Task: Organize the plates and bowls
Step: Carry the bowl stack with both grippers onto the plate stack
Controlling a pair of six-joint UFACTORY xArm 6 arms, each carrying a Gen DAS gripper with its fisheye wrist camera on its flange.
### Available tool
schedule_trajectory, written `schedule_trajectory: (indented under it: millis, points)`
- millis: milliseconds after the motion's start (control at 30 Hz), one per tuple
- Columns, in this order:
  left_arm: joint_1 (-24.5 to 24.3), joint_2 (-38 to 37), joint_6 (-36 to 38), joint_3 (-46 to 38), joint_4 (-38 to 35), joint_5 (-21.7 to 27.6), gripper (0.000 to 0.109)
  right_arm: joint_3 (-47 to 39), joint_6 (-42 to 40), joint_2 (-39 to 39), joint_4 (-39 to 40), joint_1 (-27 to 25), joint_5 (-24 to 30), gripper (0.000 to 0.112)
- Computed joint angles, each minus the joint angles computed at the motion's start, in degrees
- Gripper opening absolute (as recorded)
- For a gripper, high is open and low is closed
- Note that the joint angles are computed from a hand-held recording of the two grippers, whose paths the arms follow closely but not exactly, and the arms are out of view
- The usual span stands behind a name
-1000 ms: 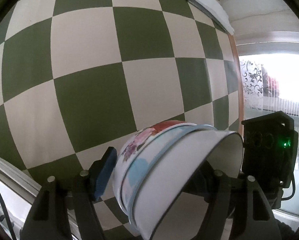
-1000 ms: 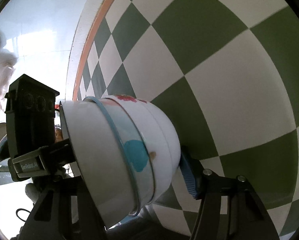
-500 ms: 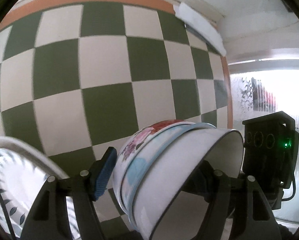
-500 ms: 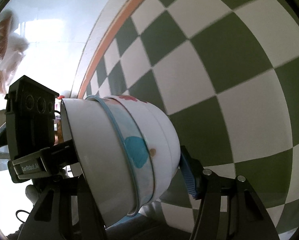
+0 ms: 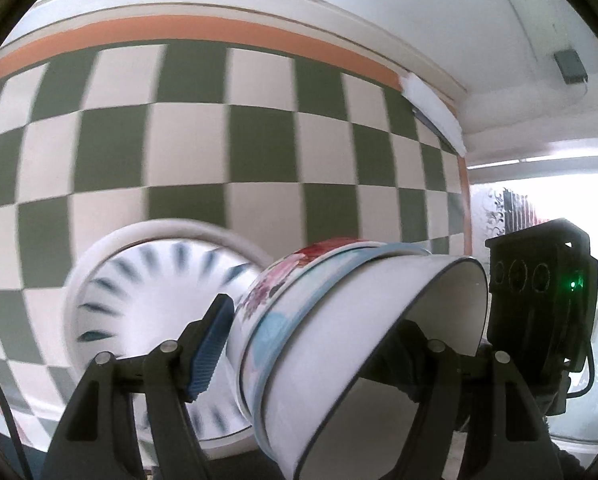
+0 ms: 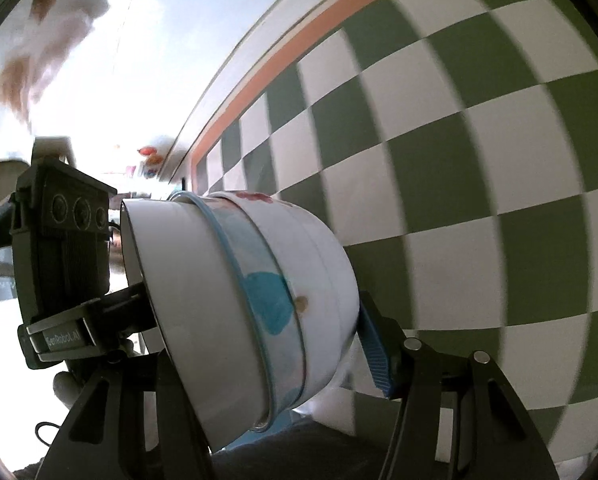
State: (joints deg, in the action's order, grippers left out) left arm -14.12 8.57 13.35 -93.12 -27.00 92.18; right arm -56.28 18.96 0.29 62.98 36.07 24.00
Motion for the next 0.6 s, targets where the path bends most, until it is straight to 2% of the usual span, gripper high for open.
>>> schedule_trajectory:
  millis: [267,600]
  points:
    - [6.22,-0.74,3.49,2.92,2.18,0.42,0.069,-9.33,1.58,9.02,-1.18,3.73,1.03,0.058]
    - [8.41,1.22,4.94,4.53,2.47,-0.35,0.068,-13.15,2.44,14.66,-2.19,3.92,3.63,0.056]
